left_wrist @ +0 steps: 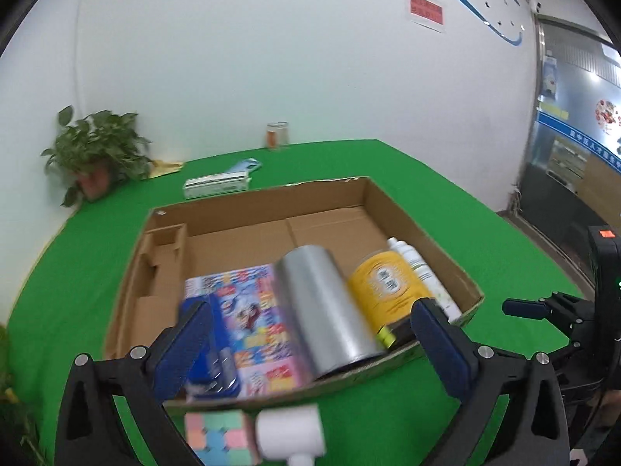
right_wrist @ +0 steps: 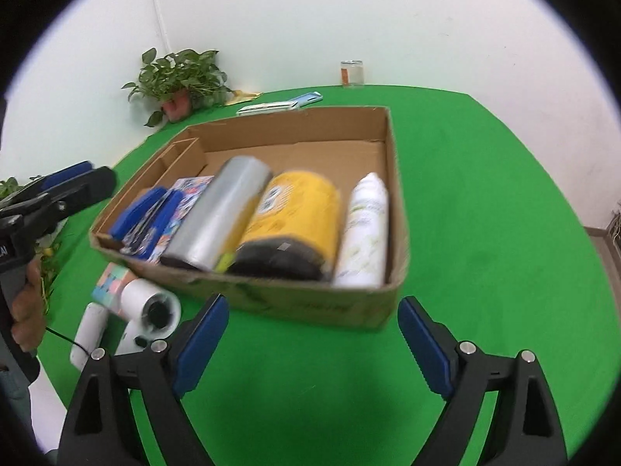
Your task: Organize rigid objects
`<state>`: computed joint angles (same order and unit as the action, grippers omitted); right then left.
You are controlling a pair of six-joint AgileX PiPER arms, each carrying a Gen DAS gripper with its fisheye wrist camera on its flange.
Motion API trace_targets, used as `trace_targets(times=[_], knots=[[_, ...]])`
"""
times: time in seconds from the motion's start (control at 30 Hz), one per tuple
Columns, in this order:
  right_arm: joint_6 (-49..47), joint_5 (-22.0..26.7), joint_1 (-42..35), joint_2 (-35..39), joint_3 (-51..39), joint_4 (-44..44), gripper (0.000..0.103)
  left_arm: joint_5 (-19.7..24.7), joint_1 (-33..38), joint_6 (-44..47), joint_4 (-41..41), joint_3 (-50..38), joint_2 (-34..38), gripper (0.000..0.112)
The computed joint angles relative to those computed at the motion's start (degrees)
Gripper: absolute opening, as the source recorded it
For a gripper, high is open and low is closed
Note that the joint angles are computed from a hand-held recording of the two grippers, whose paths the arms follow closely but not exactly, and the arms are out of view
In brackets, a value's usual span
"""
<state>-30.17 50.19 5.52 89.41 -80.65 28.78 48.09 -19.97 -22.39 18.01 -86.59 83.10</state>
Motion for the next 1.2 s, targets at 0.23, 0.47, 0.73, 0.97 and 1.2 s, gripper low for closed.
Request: trace_targets(times=[0.23,0.47,0.73,0.97,1.2], knots=[[7.7,-6.3,5.7,-9.1,9.7,-7.9,0.089,1.8,5.8,3.0,-3.4,10.4,-15.2,0.093],[12.7,-10.5,9.5,-17.5,15.5,-11.7,0.06,9.3,8.0,4.8,-5.7,9.3,-25.0,0.022],[9.9,-8.7,12.5,-17.3,16.1,-7.0,0.103,8.6,12.2,10.3,-13.1,14.1,-27.8,0.103],[3.2,-7.7,12.5,-13.9,16.4,1.8,0.103,8.4,26.7,24.8,-30.4,18.8,-24.5,0.103],[-9.4,4.3,14.9,-7.9,17.2,16.6,0.103,13.2,37.5,37.0,-47.5,25.8,-20.6,0.101]])
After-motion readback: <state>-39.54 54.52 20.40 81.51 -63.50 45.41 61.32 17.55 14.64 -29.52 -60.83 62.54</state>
